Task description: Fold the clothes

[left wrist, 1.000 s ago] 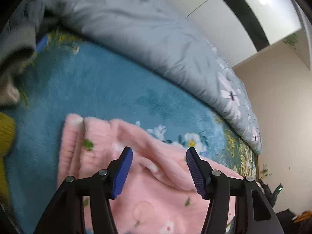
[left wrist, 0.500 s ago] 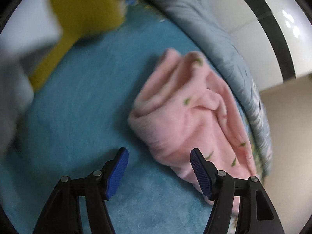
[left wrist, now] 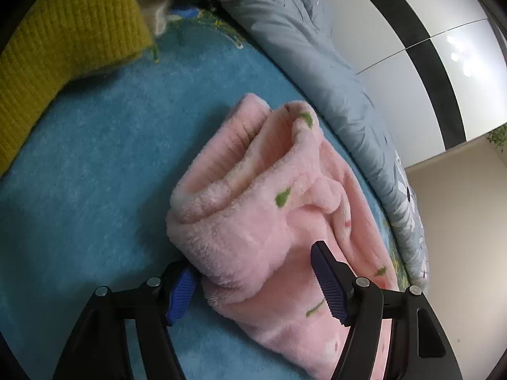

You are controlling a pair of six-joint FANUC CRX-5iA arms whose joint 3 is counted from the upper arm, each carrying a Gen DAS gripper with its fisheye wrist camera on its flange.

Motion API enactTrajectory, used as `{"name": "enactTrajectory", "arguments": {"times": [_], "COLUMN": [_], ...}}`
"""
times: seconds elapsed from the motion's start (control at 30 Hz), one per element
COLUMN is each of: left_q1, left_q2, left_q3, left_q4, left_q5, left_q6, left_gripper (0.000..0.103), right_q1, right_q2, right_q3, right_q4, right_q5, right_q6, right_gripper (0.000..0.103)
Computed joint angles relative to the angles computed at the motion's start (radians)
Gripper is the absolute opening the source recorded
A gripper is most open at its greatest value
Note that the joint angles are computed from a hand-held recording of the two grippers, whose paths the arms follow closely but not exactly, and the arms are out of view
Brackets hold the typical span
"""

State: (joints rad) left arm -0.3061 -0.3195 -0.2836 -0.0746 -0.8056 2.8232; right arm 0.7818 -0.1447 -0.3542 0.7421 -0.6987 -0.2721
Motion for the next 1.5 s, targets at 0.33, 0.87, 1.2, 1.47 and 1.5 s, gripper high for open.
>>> {"name": "enactTrajectory", "arguments": {"times": [0.33,0.87,1.2,1.47,1.5], "left_q1": [-0.051,-0.289,-0.292,-0.663,-0.712], "left_q2": [-0.054,-0.341,-0.327,-0.159,-0.145], "left_q3": [0.079,0.001,0.039,0.334,0.367], "left_q4": [-0.145,-0.260,-0.188,-0.525,-0.572], "left_q5": [-0.051,-0.333,-0.481,-0.955,-1.018], "left_q6": [0.135,0.153,0.081,0.211,0.230], "left_gripper": [0.014,0.014,0.028,0.046,0.048], "right_q1": [-0.032,0.309,0.338,0.466,0.473], "right_q2": [-0.019,-0.325,-0.472,-0.556,-0.568], "right_q3": [0.043,-0.028,-0.185,-0.216,-0.223], "right_q4": [-0.012,-0.075,-0.173,-0.094,-0.089], "right_q5": [0.004,-0.386,-0.370,-0.526,-0.525], "right_q6": [-0.020,0.171,-0.023,-0.087,-0.093], "right_gripper": [0.017,0.017,0.027,0.037,0.037]}}
